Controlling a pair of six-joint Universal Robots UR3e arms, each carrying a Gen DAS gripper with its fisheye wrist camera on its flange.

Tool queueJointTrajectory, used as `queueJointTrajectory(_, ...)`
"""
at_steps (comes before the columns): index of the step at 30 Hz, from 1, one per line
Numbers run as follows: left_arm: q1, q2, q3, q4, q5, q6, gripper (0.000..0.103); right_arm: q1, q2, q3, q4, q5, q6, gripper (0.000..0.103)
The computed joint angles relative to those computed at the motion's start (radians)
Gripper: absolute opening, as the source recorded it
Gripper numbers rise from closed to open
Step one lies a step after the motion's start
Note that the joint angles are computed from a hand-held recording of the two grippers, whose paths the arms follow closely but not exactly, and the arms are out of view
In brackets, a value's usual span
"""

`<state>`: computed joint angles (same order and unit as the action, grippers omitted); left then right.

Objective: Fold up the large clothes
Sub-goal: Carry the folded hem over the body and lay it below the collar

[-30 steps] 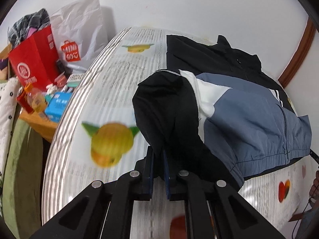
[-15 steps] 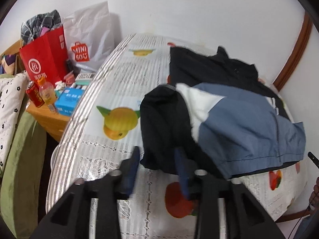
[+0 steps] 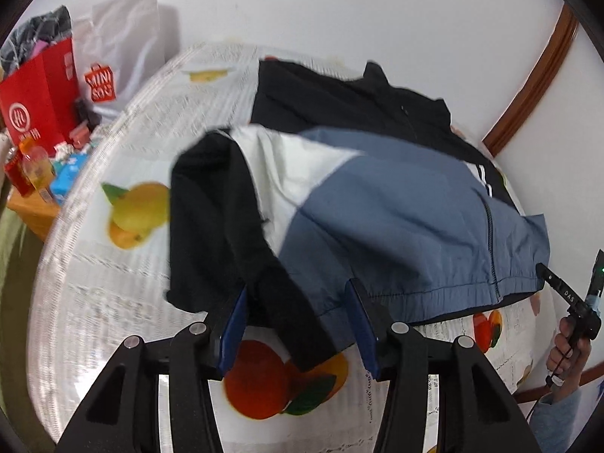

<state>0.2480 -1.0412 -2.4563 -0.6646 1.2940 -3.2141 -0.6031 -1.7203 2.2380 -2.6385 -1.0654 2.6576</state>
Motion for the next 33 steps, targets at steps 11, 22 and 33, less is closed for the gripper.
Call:
queueJointTrajectory(11,-0.015,0.035,0.104,-0.031,-0.01,0.011,0.012,-0.058,-0.126,-0.033,0.126,0.13,0.006,0.009)
queueJointTrajectory(22,-0.051,-0.293,0.332,0.143,0.044,-0.03,0.011,0.079,0.149,-0.332,0.002,0.087,0.213,0.008)
queueJointTrajectory(33,-0.116,-0.675,0.598,0.227,0.131,-0.056,0.012,0.206,0.498,-0.644,-0.054,-0.02,0.311,0.008)
